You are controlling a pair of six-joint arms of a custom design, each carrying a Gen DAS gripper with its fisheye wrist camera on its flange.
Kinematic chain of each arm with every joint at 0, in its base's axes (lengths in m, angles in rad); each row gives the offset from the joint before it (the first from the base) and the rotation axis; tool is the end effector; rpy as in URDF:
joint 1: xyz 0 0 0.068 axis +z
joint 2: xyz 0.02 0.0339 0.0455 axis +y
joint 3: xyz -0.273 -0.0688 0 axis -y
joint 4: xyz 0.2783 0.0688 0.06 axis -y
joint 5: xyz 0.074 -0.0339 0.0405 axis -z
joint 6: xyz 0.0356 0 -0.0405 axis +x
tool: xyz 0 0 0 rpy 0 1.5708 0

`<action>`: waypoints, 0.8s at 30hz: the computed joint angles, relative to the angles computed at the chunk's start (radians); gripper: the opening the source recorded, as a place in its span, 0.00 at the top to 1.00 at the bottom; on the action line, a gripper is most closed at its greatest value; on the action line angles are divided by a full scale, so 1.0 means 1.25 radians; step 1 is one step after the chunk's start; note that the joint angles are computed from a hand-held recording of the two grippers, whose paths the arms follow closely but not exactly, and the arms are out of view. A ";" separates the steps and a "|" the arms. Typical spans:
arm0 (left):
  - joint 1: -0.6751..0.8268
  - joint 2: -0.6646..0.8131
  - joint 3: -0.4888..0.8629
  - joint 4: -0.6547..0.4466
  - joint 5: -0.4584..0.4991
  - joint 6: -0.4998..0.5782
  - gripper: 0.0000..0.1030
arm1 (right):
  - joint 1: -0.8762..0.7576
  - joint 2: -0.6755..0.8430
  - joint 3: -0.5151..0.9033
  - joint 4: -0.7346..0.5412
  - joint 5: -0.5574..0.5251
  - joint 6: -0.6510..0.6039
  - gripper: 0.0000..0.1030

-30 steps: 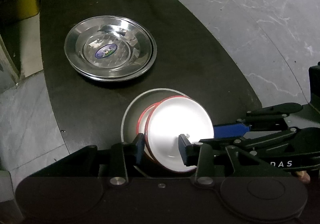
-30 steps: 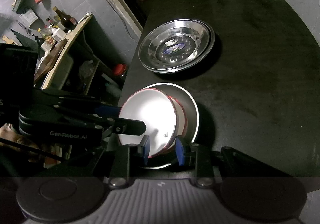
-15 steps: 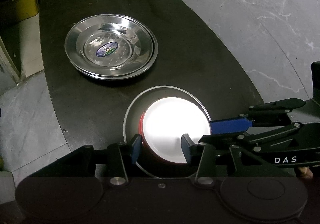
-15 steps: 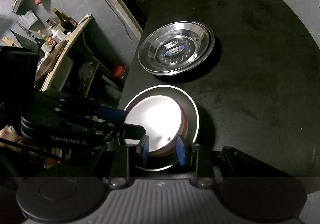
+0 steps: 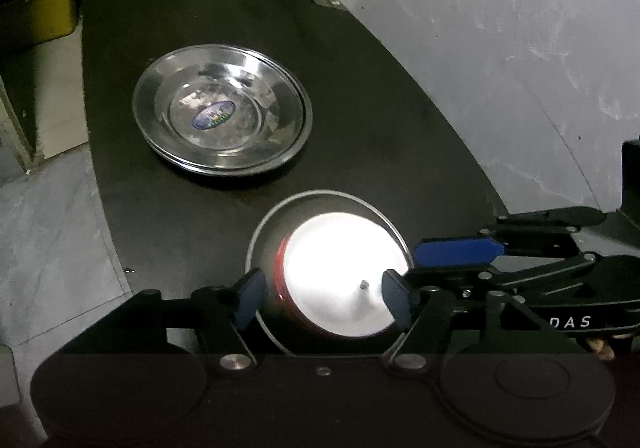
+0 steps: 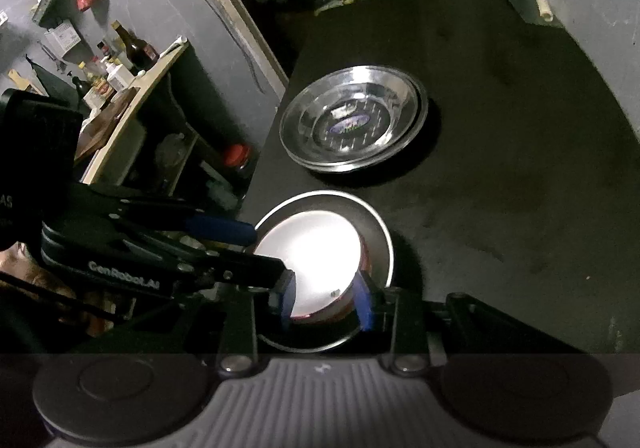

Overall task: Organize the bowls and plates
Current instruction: 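Open both tools and release the white bowl inside the steel bowl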

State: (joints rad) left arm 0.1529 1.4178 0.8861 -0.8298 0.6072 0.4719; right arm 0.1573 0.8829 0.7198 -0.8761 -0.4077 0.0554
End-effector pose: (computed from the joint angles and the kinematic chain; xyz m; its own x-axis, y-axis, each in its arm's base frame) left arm 0.2701 0.0211 0.1929 -0.8647 0.2445 -0.4388 0.4324 0.8068 -0.4027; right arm 0.1806 0.0429 0.2465 -0.8690 -0.0864 -0.4872 -0.2947 0.8813 0.3693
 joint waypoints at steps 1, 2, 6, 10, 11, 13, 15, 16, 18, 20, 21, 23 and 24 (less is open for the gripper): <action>0.003 -0.001 0.001 0.002 0.002 -0.004 0.34 | 0.001 -0.003 0.001 -0.002 0.004 -0.001 0.63; 0.007 -0.003 0.001 0.002 0.005 -0.005 0.34 | 0.001 -0.002 0.003 -0.003 0.007 -0.002 0.63; 0.012 -0.014 0.000 0.004 0.006 -0.007 0.30 | 0.015 0.006 0.008 -0.005 0.029 -0.003 0.56; 0.019 -0.019 0.000 0.007 0.006 -0.005 0.14 | 0.021 0.007 0.009 0.000 0.032 -0.007 0.43; 0.022 -0.023 -0.001 0.008 0.008 -0.006 0.13 | 0.023 0.007 0.010 0.001 0.033 -0.009 0.41; 0.024 -0.025 -0.002 0.018 0.006 -0.014 0.06 | 0.030 0.006 0.011 0.004 0.042 -0.009 0.30; 0.031 -0.033 -0.008 0.034 0.010 -0.019 0.01 | 0.037 -0.001 0.012 0.006 0.054 -0.007 0.23; 0.034 -0.037 -0.010 0.042 0.011 -0.022 0.01 | 0.038 -0.004 0.012 0.007 0.060 -0.007 0.17; 0.042 -0.039 -0.011 0.053 0.018 -0.030 0.01 | 0.051 -0.015 0.015 0.009 0.088 -0.003 0.07; 0.052 -0.041 -0.017 0.068 0.029 -0.035 0.01 | 0.076 -0.032 0.017 0.013 0.136 -0.001 0.01; 0.057 -0.044 -0.022 0.078 0.033 -0.037 0.01 | 0.084 -0.038 0.019 0.015 0.159 -0.005 0.00; 0.063 -0.053 -0.033 0.100 0.032 -0.046 0.01 | 0.108 -0.055 0.017 0.021 0.212 -0.010 0.00; 0.065 -0.057 -0.038 0.109 0.029 -0.052 0.01 | 0.123 -0.061 0.016 0.024 0.244 -0.011 0.00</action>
State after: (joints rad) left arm 0.2342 1.3468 0.8383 -0.6941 0.6433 0.4066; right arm 0.3106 0.8066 0.7399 -0.8461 -0.1030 0.0420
